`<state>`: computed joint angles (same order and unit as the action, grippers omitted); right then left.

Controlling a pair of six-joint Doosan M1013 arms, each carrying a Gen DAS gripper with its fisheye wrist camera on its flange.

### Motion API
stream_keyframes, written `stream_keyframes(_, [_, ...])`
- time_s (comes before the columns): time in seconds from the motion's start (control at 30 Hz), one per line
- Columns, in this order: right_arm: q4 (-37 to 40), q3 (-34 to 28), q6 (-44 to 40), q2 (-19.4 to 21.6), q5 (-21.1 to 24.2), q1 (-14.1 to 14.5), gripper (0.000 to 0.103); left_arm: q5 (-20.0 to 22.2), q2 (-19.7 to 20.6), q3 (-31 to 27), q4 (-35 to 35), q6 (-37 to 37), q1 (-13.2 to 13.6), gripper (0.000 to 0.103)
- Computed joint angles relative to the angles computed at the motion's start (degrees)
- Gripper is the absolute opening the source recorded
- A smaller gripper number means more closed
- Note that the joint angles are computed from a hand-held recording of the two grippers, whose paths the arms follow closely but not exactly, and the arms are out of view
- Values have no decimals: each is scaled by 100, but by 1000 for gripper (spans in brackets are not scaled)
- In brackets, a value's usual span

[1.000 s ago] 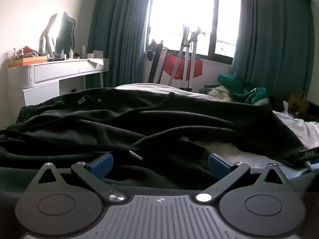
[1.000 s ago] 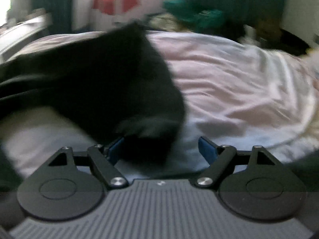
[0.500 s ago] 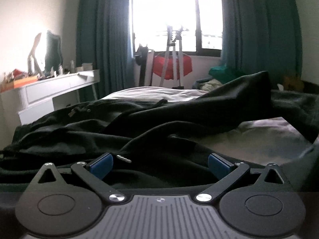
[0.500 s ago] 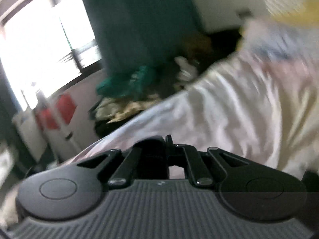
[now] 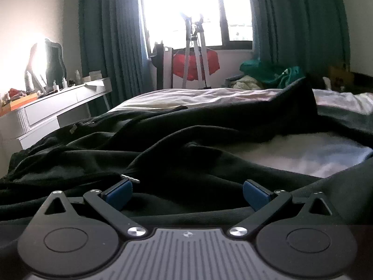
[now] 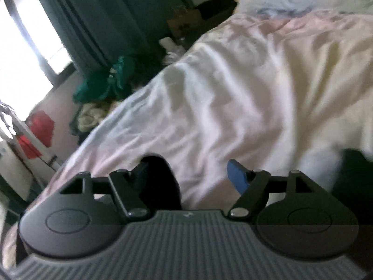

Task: Fold clothes

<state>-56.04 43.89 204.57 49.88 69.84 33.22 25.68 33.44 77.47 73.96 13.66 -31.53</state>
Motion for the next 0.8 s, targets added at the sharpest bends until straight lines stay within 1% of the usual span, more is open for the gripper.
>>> stream_keyframes(0.07, [92, 44, -173, -86, 292, 105, 74, -2, -14, 7, -33, -10, 9, 102])
stream_keyframes(0.13, [215, 188, -315, -193, 423, 236, 74, 1, -31, 15, -92, -8, 16, 102])
stream_keyframes(0.17, [279, 255, -386, -243, 489, 302, 76, 8, -41, 17, -131, -3, 19, 102])
stream_keyframes(0.2, [403, 373, -354, -329, 352, 335, 76, 19, -54, 19, -193, 39, 19, 102])
stream_keyframes(0.23, [494, 542, -233, -436, 46, 362, 76, 31, -67, 22, -253, 81, 18, 102])
stream_keyframes(0.27, [588, 770, 11, -582, -468, 382, 76, 23, -89, 36, -312, 120, 21, 102])
stream_keyframes(0.37, [893, 1340, 798, -904, -2440, 309, 76, 15, -163, 83, -349, 214, 13, 102])
stream_keyframes(0.4, [885, 1458, 1053, -944, -3025, 285, 76, 27, -184, 91, -305, 225, 7, 102])
stream_keyframes(0.43, [804, 1526, 1332, -947, -3499, 273, 76, 38, -204, 99, -261, 236, 2, 102])
stream_keyframes(0.47, [695, 1529, 1653, -905, -3877, 280, 76, 72, -213, 95, -148, 215, -10, 102])
stream_keyframes(0.53, [674, 1480, 2071, -780, -4294, 276, 76, 110, -217, 66, 72, 298, -38, 102])
stream_keyframes(0.6, [759, 1406, 2386, -635, -4630, 260, 76, 187, -149, -84, 115, 627, -36, 102])
stream_keyframes(0.67, [538, 1338, 2925, -500, -4648, 244, 74, 172, -10, -387, -538, 1437, 20, 99])
stream_keyframes(0.7, [262, 1310, 3253, -449, -4565, 248, 74, 152, 75, -536, -731, 1715, 47, 99])
stream_keyframes(0.77, [-431, 1279, 3895, -377, -4419, 246, 74, 211, 295, -849, -857, 2079, 80, 99])
stream_keyframes(0.8, [-628, 1254, 3991, -355, -4363, 232, 74, 260, 412, -1009, -900, 2252, 95, 99])
